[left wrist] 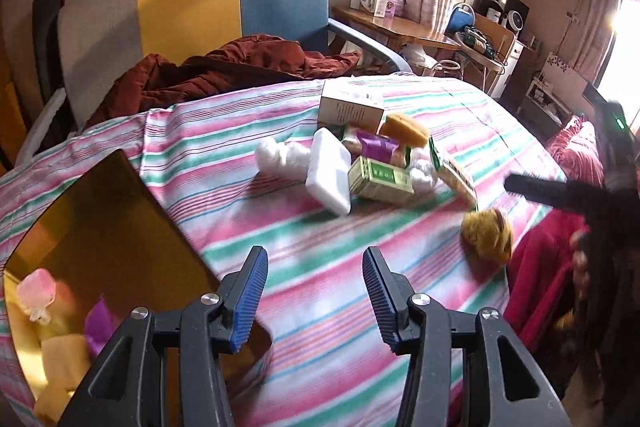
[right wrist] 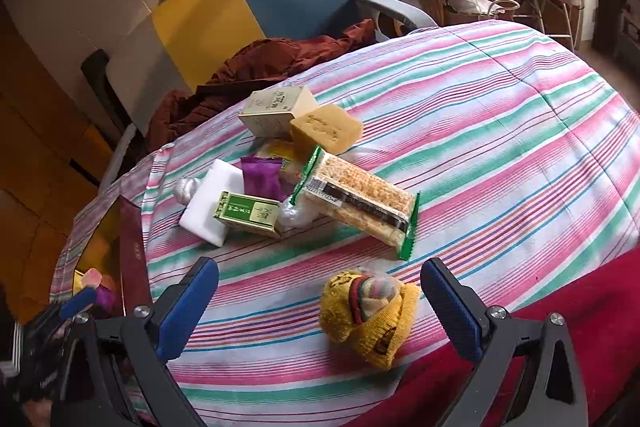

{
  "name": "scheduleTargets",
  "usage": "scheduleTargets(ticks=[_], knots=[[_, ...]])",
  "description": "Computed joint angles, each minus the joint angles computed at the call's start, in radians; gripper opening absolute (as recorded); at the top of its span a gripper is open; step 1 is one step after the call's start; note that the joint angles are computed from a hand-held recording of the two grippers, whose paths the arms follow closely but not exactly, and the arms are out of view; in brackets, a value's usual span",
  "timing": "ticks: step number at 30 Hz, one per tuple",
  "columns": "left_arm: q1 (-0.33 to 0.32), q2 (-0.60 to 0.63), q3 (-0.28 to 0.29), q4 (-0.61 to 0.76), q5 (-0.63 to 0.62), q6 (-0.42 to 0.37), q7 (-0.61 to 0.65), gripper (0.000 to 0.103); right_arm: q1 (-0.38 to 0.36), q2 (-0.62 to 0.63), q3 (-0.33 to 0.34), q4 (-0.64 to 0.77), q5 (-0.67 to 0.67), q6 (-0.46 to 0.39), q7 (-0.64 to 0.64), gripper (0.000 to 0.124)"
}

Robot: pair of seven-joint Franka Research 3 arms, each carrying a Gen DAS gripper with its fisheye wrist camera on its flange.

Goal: Organize objects
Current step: 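Move both grippers from the gold tray back toward the pile of items, then grasp the white rectangular block with the left gripper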

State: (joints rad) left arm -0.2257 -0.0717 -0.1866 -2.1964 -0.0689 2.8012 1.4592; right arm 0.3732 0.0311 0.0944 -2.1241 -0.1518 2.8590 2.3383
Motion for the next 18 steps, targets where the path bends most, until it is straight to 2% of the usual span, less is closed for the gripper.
scheduleTargets(ticks=[6,9,18], knots=[[0.016,0.142,-0.02,0.166,-0.05,-0.059,0.046,0.04,-0.004,-0.008,0.006,-0.025,0.084,0.052,-0.074,0.102],[0.024,0.22,-0.034,0.25,-0.002,-0.084,0.02,0.037,-0.004,-0.01,0.008,-0.031,0.115,0.063,-0.106,0.102],[0.07,0.409,-0.075,0.454,-0.026,-0.187,-0.022,0.037,-0.002,-0.008,0.015,-0.03,0.237,0.066,-0.221,0.102]])
